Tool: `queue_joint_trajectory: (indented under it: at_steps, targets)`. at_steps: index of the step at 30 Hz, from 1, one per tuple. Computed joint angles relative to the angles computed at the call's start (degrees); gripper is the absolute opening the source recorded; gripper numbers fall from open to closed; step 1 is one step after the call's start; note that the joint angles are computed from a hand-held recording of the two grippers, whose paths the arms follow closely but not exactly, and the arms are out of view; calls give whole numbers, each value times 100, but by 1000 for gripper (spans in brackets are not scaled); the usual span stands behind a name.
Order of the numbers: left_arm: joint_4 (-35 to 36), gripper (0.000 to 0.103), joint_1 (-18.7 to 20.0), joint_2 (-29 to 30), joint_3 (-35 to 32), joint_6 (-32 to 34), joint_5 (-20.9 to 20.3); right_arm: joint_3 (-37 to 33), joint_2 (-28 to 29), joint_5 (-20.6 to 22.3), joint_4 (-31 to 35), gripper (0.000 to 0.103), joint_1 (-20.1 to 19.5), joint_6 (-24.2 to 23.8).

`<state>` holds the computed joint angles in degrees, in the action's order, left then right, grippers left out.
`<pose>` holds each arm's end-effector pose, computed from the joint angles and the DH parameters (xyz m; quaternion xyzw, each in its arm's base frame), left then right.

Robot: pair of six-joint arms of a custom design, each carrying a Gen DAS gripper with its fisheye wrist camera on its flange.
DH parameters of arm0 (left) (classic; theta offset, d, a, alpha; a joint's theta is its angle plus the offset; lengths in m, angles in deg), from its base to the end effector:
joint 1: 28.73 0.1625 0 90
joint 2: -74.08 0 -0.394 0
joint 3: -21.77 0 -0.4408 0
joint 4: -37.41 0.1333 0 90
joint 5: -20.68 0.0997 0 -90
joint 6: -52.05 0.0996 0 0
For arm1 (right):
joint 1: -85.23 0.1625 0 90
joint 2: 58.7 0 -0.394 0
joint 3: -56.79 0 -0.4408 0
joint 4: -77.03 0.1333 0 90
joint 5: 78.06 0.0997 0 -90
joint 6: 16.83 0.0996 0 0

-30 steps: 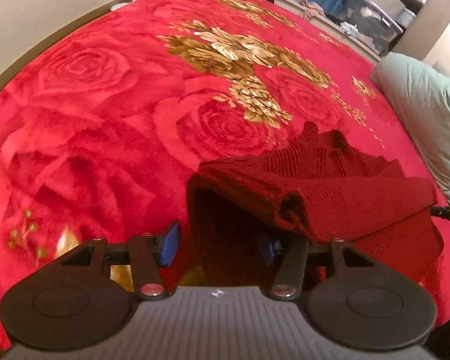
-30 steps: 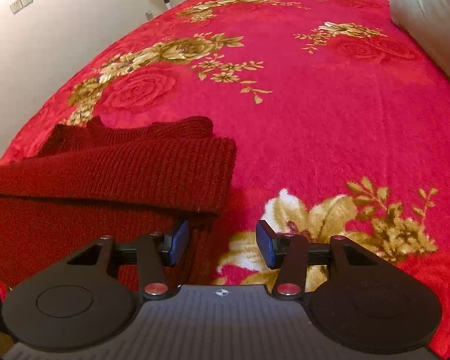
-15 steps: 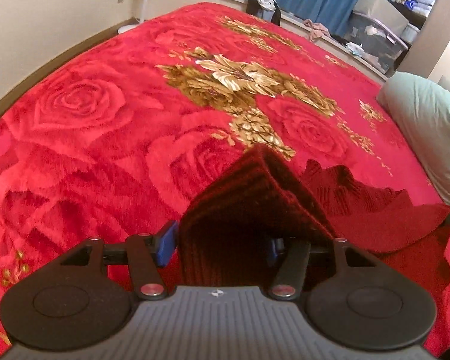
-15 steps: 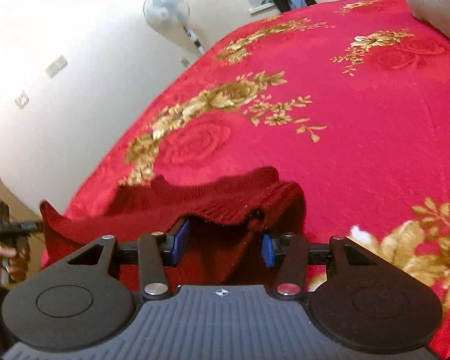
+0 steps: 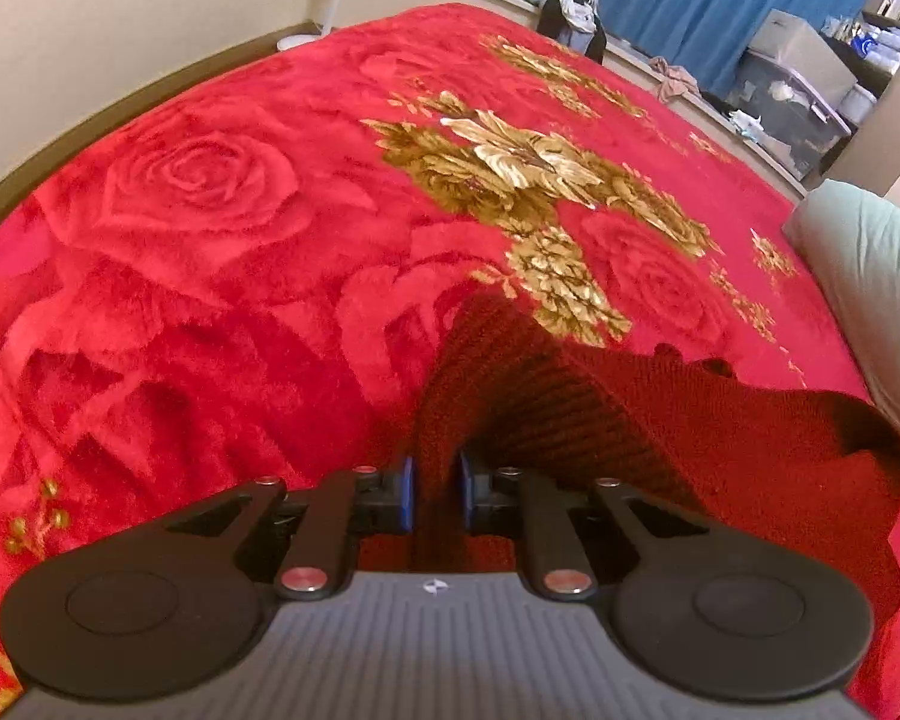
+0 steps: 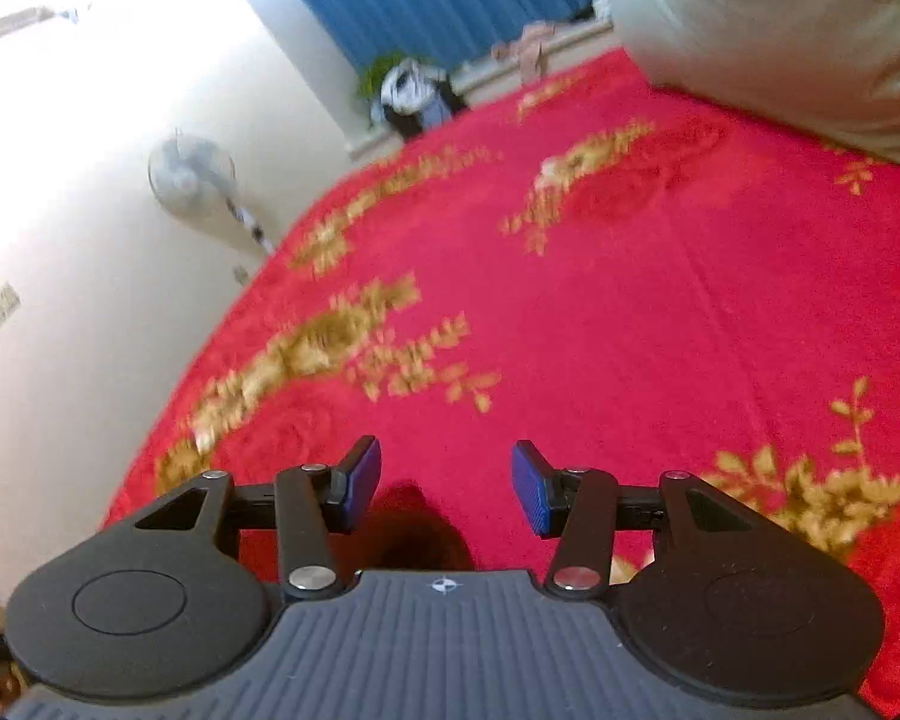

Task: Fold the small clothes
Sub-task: 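Lay the folded hem down and open both grippers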

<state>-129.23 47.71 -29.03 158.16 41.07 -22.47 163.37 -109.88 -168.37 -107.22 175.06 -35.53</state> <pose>0.1068 -0.4356 0.3233 -0.1276 0.8558 -0.4097 0.2889 0.1309 -0.6378 0.0916 0.1509 -0.9309 0.3277 0.0570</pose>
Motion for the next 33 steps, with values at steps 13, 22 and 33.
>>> queue_joint_trajectory:
  at_steps: [13, 22, 33]
  targets:
    - [-576, 47, -94, 52, 76, 255, -64, -154, 121, -513, 1602, 58, 154, -731]
    - [-502, 11, -91, 113, 33, -5, 444, -162, 210, -32, 971, 14, 58, -263]
    - [319, 58, 20, -44, -50, -520, 28, -292, 388, -660, 1178, 45, 256, -454]
